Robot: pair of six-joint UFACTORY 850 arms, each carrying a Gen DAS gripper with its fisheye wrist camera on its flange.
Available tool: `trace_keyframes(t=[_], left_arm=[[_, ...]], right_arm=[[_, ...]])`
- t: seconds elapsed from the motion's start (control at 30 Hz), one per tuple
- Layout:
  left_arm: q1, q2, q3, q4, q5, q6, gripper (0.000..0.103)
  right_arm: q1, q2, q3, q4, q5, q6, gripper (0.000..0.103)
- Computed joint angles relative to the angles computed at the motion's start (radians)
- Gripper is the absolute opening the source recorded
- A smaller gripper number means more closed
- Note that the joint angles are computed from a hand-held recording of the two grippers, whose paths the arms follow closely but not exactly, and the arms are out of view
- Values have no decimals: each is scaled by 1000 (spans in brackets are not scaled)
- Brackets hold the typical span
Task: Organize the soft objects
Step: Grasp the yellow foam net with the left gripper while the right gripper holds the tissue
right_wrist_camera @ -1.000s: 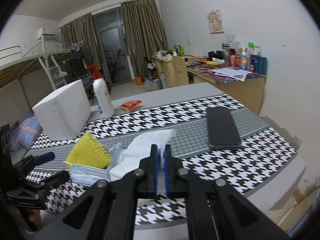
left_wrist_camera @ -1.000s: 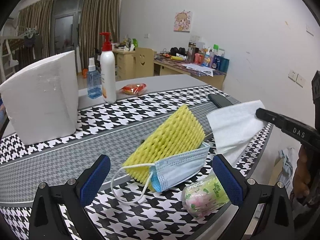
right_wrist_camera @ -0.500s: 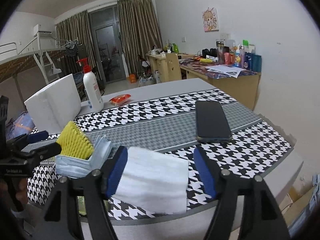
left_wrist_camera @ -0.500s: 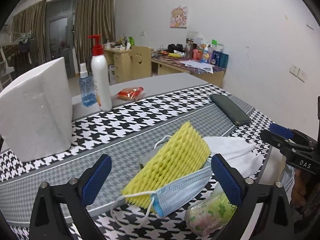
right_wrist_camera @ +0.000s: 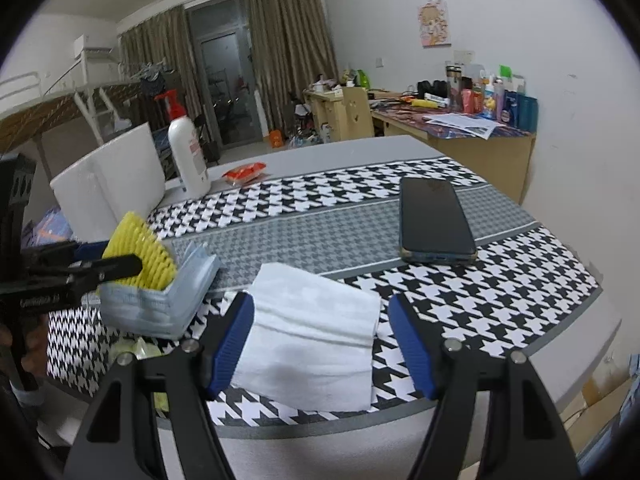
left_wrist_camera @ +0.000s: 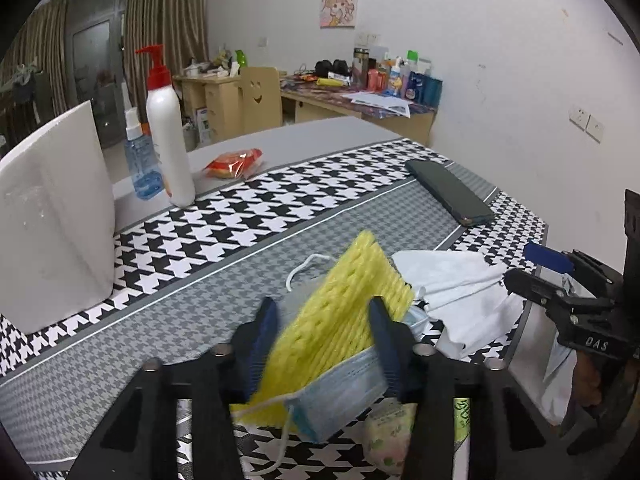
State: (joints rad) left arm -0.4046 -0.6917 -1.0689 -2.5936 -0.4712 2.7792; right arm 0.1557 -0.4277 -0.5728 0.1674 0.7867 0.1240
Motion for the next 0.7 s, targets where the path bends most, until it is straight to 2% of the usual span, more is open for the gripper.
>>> trace_keyframes(t=[0.1, 0.23, 0.63, 0.7], left_arm=[[1, -2, -2, 3, 3, -3, 30], [5, -5, -5, 48, -2, -38, 20], [9, -6, -6, 83, 3, -74, 16], [10, -6, -6, 85, 5, -80, 16]], right_arm=[[7, -9, -3, -5, -6, -41, 83], [10, -25, -14, -37, -16, -64, 83], [22, -72, -78, -49, -95, -188, 83], [22, -77, -93, -57, -132, -204, 83]])
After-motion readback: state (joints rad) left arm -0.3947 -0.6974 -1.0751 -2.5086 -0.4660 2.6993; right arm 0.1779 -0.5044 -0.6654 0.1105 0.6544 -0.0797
